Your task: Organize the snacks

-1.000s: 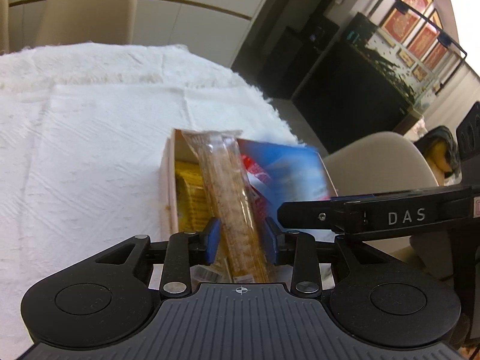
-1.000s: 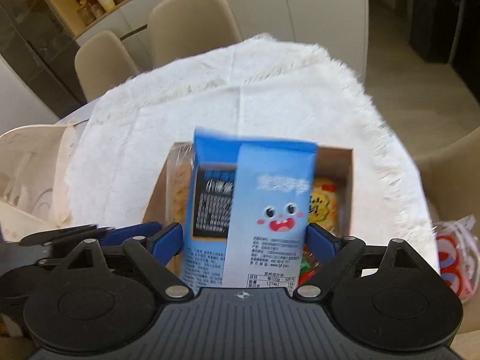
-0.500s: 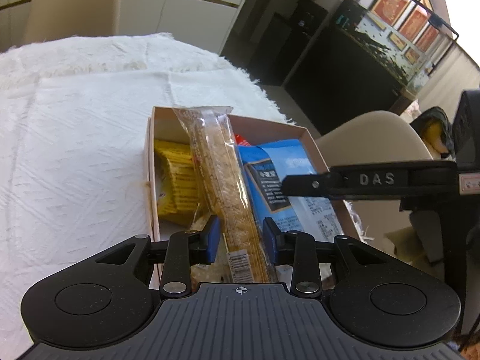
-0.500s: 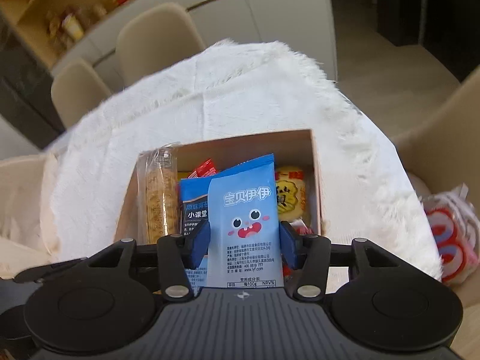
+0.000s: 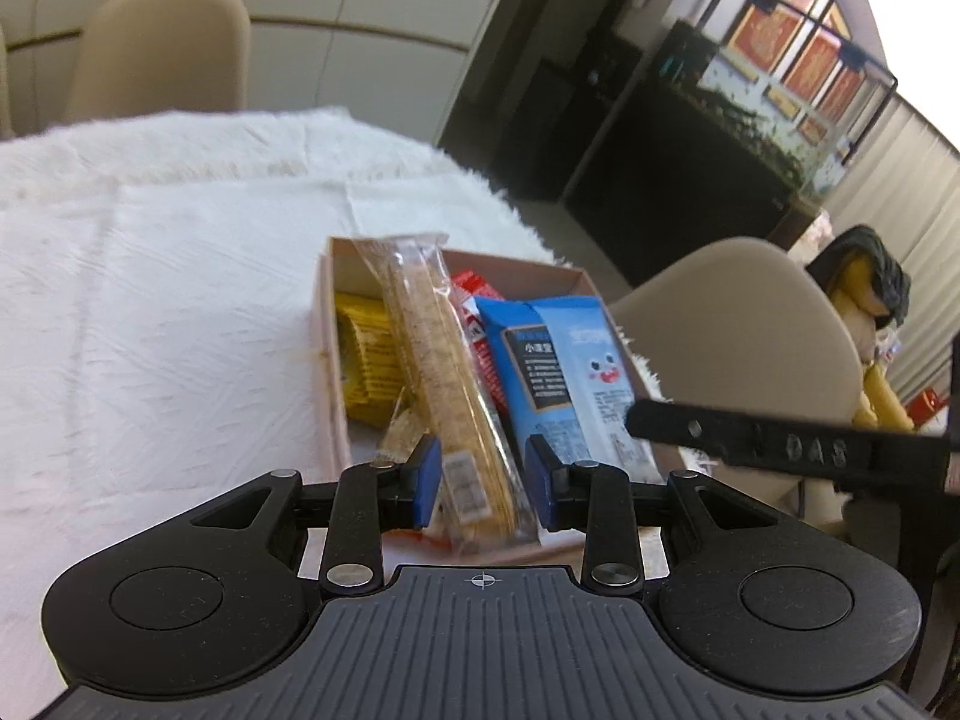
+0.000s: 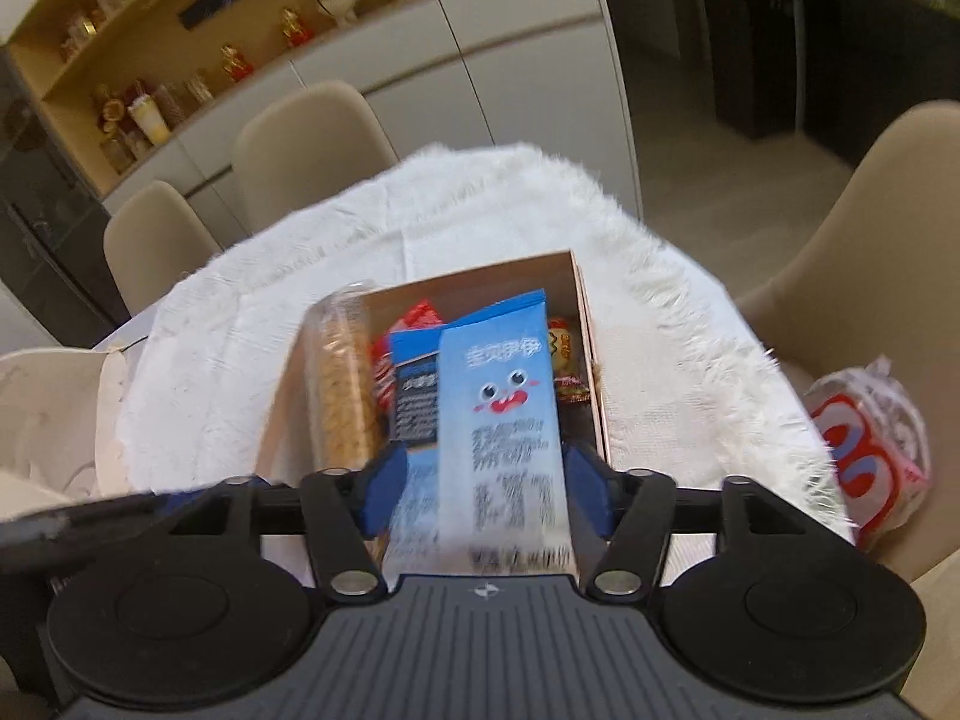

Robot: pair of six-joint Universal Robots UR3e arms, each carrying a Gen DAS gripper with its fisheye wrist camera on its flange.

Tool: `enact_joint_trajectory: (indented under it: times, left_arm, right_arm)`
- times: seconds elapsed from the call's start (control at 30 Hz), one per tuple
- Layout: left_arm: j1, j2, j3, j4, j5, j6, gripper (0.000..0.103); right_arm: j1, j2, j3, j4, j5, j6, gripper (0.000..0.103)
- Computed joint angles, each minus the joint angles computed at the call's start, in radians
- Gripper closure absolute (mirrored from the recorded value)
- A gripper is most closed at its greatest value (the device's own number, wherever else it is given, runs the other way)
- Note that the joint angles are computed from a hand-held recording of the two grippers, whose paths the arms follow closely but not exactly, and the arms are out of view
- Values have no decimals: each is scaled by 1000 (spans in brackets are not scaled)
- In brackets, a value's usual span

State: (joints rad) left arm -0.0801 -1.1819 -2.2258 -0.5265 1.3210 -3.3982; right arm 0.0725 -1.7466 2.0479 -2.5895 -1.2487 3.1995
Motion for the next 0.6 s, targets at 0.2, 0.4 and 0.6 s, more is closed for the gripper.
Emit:
enact_joint_trajectory:
  times: [0.2, 0.4, 0.6]
  left_arm:
    - [-186, 303, -222, -69, 202, -133, 68]
    - [-528, 139, -392, 166, 505, -373, 69]
    - [-716, -164, -428, 521, 730, -380, 73]
  right_arm:
    - [142, -281, 273, -42, -121, -23, 25]
    - [386, -212, 477, -256, -330, 131, 25]
    - [548, 40, 510, -549, -568, 195, 18]
